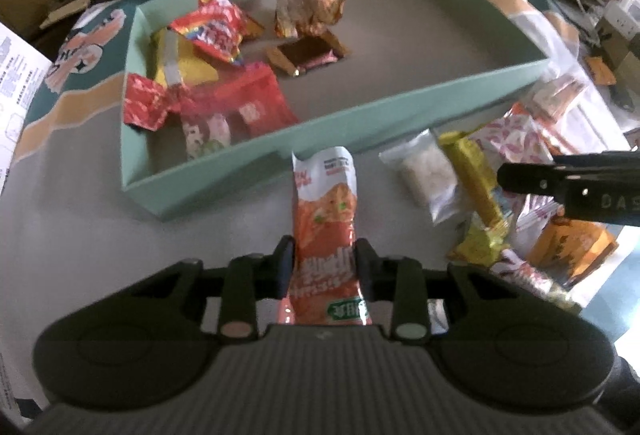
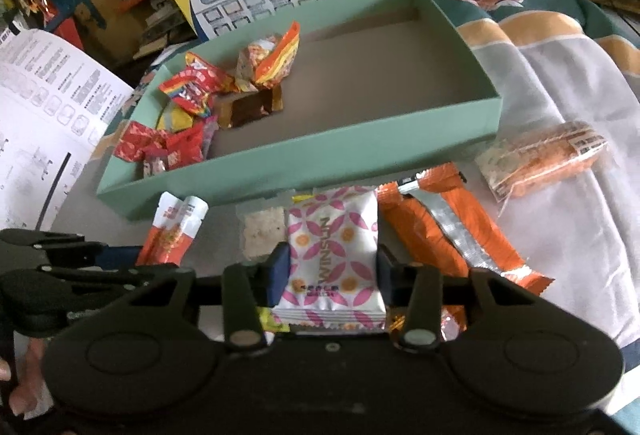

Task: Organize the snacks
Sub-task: 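Carry both bags into the box and open both tools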

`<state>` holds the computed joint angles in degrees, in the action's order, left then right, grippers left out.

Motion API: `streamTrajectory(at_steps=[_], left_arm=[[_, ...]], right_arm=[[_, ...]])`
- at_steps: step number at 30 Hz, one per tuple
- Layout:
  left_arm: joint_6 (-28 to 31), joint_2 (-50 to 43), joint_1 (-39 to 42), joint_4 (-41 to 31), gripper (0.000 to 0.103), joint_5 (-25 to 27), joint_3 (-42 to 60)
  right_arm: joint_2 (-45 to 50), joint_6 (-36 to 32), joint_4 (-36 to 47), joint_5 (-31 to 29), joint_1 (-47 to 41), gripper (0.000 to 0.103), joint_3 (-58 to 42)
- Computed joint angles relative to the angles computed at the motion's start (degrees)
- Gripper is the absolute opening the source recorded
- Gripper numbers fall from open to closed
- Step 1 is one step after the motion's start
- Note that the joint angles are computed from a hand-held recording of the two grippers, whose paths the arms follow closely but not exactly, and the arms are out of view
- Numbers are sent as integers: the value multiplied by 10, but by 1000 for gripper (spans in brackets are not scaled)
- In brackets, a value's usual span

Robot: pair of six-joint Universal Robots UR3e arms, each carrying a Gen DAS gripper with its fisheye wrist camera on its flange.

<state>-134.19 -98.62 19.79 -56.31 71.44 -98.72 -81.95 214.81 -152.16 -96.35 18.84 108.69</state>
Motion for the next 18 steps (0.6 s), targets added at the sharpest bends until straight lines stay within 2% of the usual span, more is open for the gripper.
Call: streamTrajectory(at_steps=[5,9,13,18], left_arm=[[12,28,15,-51,32,-39,28],[4,6,0,-81,32,-67,97],[-37,-67,-54,-69,32,-63,194],[-120,-230,-132,-98,32,-37,416]], right_arm=[[-28,7,6,-3,-1,44,-4],[-42,-9,21,1,-23,44,-30],[-25,-44,44,20,-68,44,-83],[53,-87,76,53,-135,44,-202]])
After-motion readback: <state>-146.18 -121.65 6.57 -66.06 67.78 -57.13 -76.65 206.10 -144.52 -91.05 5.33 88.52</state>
